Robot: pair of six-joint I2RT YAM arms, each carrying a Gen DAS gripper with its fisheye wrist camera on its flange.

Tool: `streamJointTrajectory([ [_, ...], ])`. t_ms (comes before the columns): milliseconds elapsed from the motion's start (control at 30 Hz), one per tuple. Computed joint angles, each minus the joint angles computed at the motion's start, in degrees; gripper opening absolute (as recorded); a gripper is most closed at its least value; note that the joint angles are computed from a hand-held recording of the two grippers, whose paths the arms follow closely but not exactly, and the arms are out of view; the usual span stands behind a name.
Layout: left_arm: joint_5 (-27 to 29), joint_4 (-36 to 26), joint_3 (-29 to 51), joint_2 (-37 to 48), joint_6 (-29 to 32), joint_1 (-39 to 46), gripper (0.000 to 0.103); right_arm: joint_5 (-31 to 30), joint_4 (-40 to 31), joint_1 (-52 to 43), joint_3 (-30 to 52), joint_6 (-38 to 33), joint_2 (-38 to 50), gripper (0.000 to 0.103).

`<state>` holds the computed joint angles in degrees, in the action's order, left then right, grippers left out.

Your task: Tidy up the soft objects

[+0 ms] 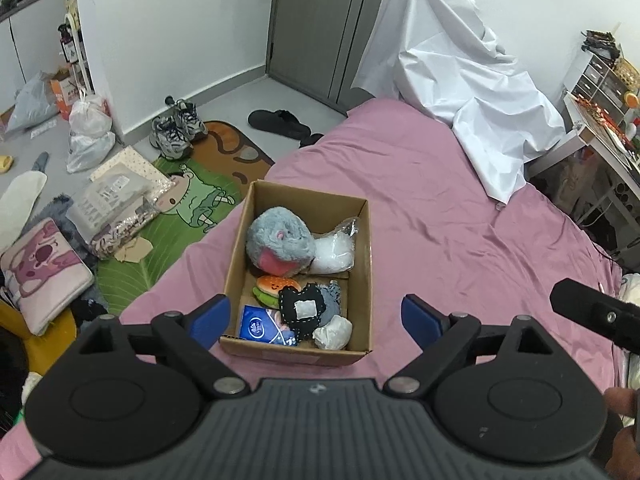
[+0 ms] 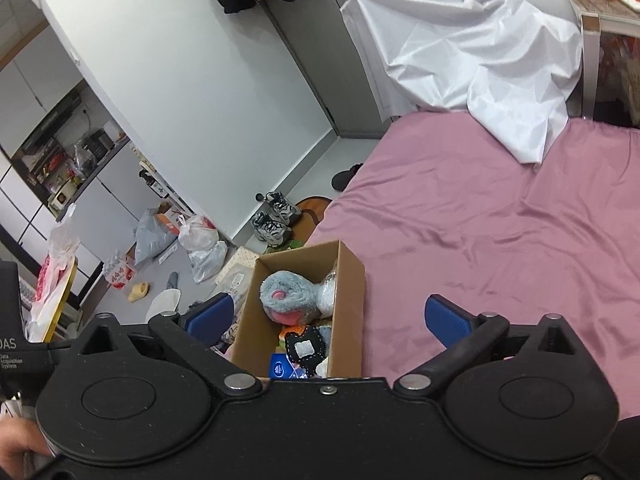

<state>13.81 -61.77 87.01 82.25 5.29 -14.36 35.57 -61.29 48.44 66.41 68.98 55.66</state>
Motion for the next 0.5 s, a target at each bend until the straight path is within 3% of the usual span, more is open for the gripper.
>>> streamJointTrajectory([
  [500,0.49,-7.06,3.82,-5.79,4.89,0.27,0.102,7.89,-18.34,12.55,10.5,8.42,2.5,0.103],
])
